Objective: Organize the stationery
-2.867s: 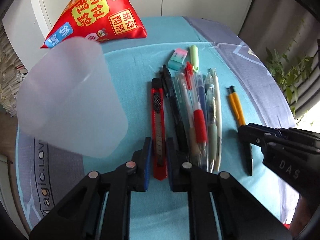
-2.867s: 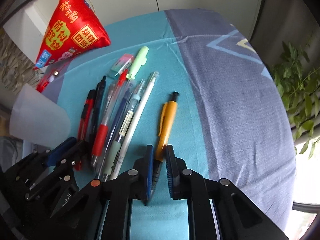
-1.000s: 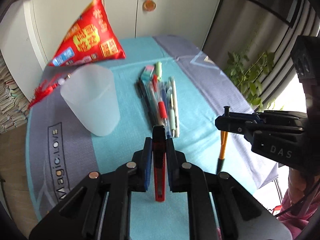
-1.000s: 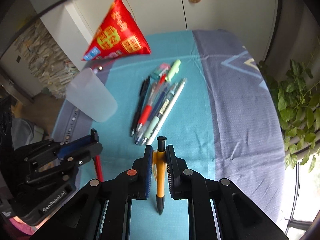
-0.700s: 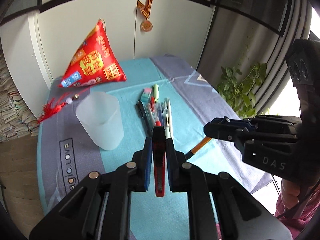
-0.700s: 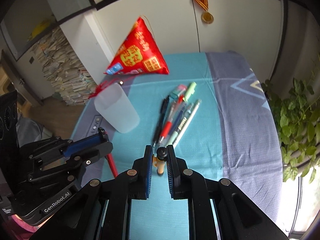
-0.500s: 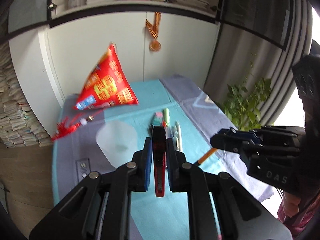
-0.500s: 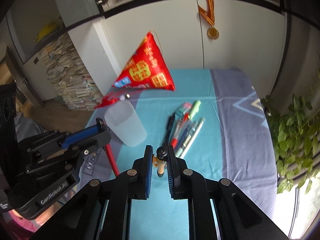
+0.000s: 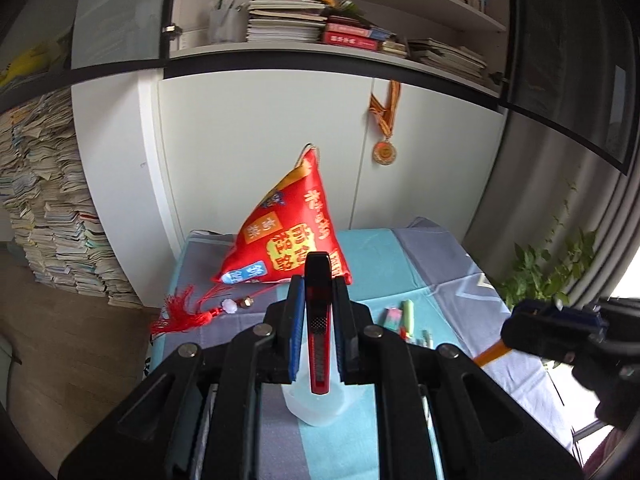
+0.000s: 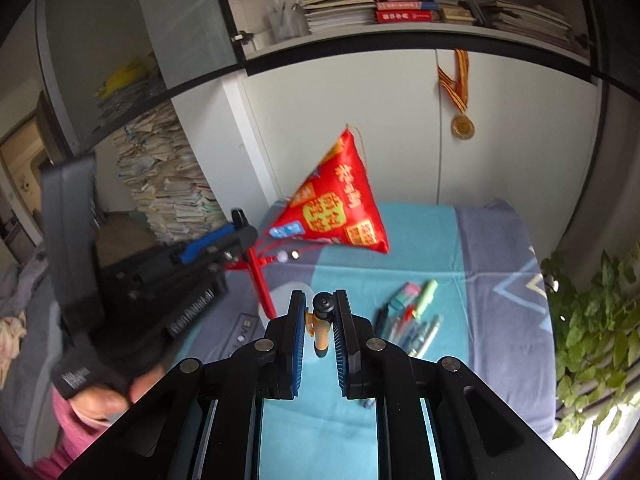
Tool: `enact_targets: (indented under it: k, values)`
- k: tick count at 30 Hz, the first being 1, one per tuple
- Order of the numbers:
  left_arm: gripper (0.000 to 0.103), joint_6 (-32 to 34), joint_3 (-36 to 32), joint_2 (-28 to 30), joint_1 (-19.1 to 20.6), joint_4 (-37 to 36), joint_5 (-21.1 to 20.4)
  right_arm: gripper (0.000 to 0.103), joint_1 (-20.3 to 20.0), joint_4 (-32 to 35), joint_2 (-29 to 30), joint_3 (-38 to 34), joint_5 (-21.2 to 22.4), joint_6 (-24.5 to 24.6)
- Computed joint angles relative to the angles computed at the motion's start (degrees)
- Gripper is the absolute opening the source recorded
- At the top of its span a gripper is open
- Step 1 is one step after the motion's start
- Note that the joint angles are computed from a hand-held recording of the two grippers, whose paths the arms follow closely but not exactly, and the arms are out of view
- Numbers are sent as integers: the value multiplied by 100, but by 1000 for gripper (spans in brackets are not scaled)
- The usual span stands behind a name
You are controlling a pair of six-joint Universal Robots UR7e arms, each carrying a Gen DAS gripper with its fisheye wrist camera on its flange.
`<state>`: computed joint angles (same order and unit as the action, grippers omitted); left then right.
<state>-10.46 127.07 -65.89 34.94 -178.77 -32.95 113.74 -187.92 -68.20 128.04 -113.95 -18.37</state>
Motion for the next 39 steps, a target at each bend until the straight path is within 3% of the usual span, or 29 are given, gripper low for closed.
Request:
enact_targets:
  k: [7, 19, 33, 39]
  values:
    - [12, -238, 110, -34, 316, 93, -295, 14, -35, 250, 561, -599, 115, 145]
    - [12, -317, 131, -30, 657, 279, -749, 14, -320, 914, 1233, -1085, -178, 390]
    - [12, -405, 244, -137, 576, 424, -704, 15, -504, 1282, 1197, -1078, 33, 643]
    - [21, -410, 462, -329, 282, 203, -486, 15, -482, 1020, 864, -827, 114, 658]
